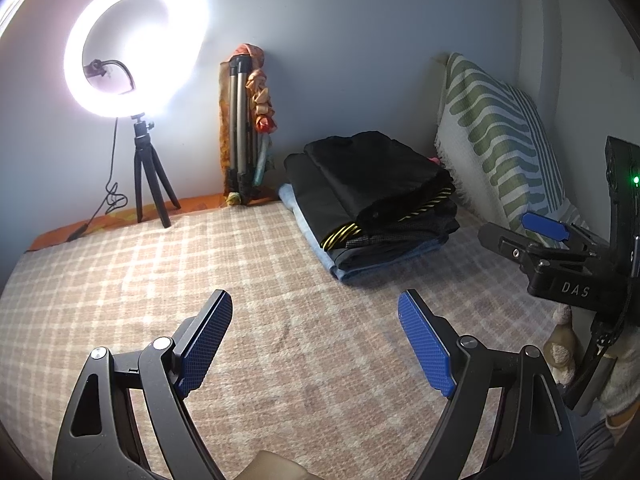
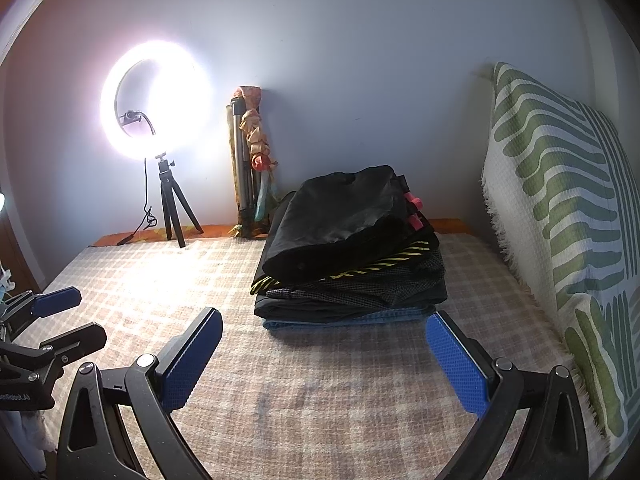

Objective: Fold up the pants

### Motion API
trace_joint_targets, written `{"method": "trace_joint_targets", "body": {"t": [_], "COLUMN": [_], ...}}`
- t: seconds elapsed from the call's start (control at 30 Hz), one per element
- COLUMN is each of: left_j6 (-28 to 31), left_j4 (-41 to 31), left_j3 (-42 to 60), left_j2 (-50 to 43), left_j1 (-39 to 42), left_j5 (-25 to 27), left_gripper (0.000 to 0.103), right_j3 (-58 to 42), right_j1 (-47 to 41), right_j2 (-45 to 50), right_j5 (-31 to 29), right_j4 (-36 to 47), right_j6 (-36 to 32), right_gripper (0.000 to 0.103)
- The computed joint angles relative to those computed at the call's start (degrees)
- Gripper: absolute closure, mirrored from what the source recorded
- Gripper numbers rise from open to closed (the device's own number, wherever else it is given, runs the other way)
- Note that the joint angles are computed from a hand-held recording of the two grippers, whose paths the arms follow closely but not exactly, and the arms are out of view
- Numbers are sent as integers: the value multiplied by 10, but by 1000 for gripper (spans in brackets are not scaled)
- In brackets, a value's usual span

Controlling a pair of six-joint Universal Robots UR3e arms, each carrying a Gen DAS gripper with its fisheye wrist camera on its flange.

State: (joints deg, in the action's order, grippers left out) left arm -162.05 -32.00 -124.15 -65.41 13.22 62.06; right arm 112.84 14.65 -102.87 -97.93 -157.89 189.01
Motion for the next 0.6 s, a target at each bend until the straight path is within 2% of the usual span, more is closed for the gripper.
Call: {"method": "trace_joint_targets", "body": {"t": [0.23,0.6], "left_j6": [-8,-19], "left_j4": [-18,7], "left_j3": [4,-5], "left_j2": [0,-3], "left_j1": [5,-3], "left_j5": [-8,-5], "left_gripper": [18,18], "right_j3": [-5,-7], "right_j1": [11,14], "right_j2": [9,11], "right_j5": [-10,-10], "right_j4": [0,2], "right_j6": [-1,2], "right_gripper": [0,0]}}
